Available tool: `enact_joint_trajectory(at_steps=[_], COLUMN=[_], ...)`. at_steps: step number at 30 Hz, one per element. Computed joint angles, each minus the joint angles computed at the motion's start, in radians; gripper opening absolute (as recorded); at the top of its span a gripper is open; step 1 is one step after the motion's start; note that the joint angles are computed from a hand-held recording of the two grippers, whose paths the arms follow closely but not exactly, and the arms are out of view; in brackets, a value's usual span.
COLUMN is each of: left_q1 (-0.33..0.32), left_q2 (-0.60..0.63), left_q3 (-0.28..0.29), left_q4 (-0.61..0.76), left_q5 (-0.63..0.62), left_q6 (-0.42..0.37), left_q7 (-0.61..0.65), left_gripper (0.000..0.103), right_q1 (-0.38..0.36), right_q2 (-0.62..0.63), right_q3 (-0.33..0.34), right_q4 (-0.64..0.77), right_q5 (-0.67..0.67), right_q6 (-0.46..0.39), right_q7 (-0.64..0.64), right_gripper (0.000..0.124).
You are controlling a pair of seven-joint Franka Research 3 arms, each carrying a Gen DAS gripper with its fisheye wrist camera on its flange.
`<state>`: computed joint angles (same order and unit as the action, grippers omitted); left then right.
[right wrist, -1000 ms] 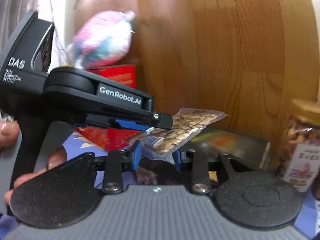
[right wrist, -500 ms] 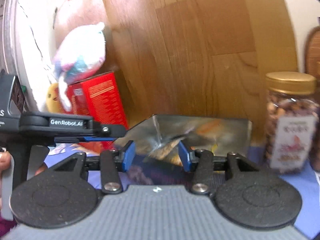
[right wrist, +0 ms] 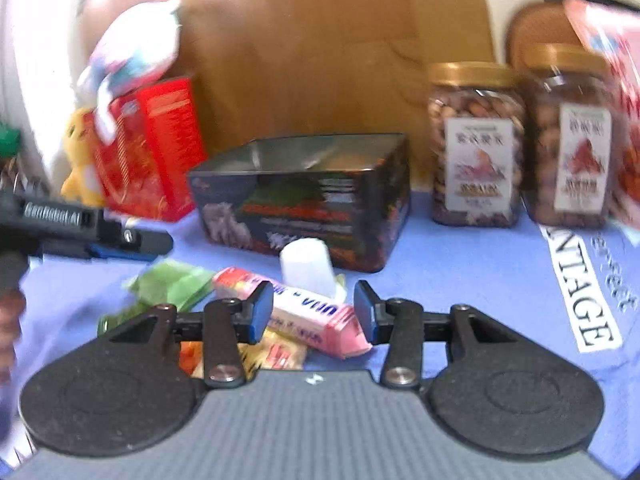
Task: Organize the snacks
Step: 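Grasp the small white packet with the left gripper, then drop the white packet into the black tin with the left gripper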
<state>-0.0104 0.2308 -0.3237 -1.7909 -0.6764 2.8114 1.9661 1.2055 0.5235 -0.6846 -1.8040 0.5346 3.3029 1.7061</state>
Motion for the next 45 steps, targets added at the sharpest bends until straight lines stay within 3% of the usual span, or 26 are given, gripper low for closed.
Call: enact_joint_trajectory(at_steps=[3,8,11,12,14,15,17,19,22,25,28,30,31,35,39,41,45], left_q1=[-0.034,-0.075,-0.091,-0.085,-0.076,-0.061,-0.030,-0.037,-0.001,0.052,0.093,0.087,0.062,0.049,0.043,0.020,-0.036], left_q2=[0.050,0.124,0.154,0.163,0.178,0.188,0.198,0.171,0.120,0.085,0.075,0.085,0.096,0.206,0.346,0.395,0.454], left_q3=[0.005,-0.006,-0.009,-0.020,-0.035,-0.057,-0.100,-0.107,-0.164,-0.228,-0.286,-0.287,-0.261,-0.243,-0.249,-0.230,-0.179], left_q4=[0.063,0.153,0.180,0.188,0.206,0.216,0.227,0.184,0.097,0.063,0.061,0.083,0.104,0.260,0.451,0.518,0.584], left_q5=[0.078,0.237,0.321,0.329,0.341,0.328,0.288,0.285,0.231,0.151,0.069,0.073,0.103,0.181,0.205,0.221,0.271], left_q6=[-0.019,-0.044,-0.030,-0.030,-0.032,-0.037,-0.063,0.000,0.118,0.173,0.226,0.252,0.261,0.216,0.102,0.053,0.033], left_q7=[-0.055,-0.093,-0.129,-0.128,-0.132,-0.116,-0.075,-0.050,0.042,0.116,0.209,0.227,0.203,0.112,0.028,-0.013,-0.085], left_gripper=[0.038,0.046,0.048,0.048,0.045,0.042,0.036,0.035,0.035,0.034,0.034,0.033,0.033,0.033,0.033,0.033,0.033], right_q1=[-0.020,-0.241,-0.425,-0.470,-0.488,-0.466,-0.350,-0.210,-0.081,0.044,0.071,0.065,0.060,0.001,0.014,0.028,0.026], right_q2=[0.022,0.000,0.000,0.003,0.009,0.005,0.004,0.019,0.042,0.111,0.153,0.178,0.202,0.308,0.485,0.548,0.563], right_q3=[0.004,0.224,0.423,0.475,0.496,0.474,0.348,0.200,0.082,-0.042,-0.074,-0.083,-0.094,-0.124,-0.288,-0.371,-0.407], right_q4=[0.030,0.081,0.130,0.140,0.143,0.133,0.103,0.073,0.037,0.043,0.070,0.114,0.151,0.325,0.473,0.493,0.492], right_q5=[-0.037,-0.110,-0.166,-0.180,-0.199,-0.202,-0.203,-0.165,-0.089,0.011,0.068,0.107,0.131,0.199,0.355,0.370,0.326], right_q6=[-0.025,-0.043,-0.061,-0.058,-0.046,-0.039,-0.011,0.029,0.127,0.211,0.285,0.292,0.279,0.196,0.070,0.002,-0.082], right_q7=[-0.015,-0.018,-0.041,-0.047,-0.044,-0.040,-0.030,-0.029,-0.082,-0.165,-0.223,-0.253,-0.270,-0.318,-0.317,-0.246,-0.176], right_gripper=[0.048,0.048,0.048,0.040,0.038,0.036,0.034,0.034,0.034,0.034,0.034,0.034,0.034,0.034,0.034,0.034,0.039])
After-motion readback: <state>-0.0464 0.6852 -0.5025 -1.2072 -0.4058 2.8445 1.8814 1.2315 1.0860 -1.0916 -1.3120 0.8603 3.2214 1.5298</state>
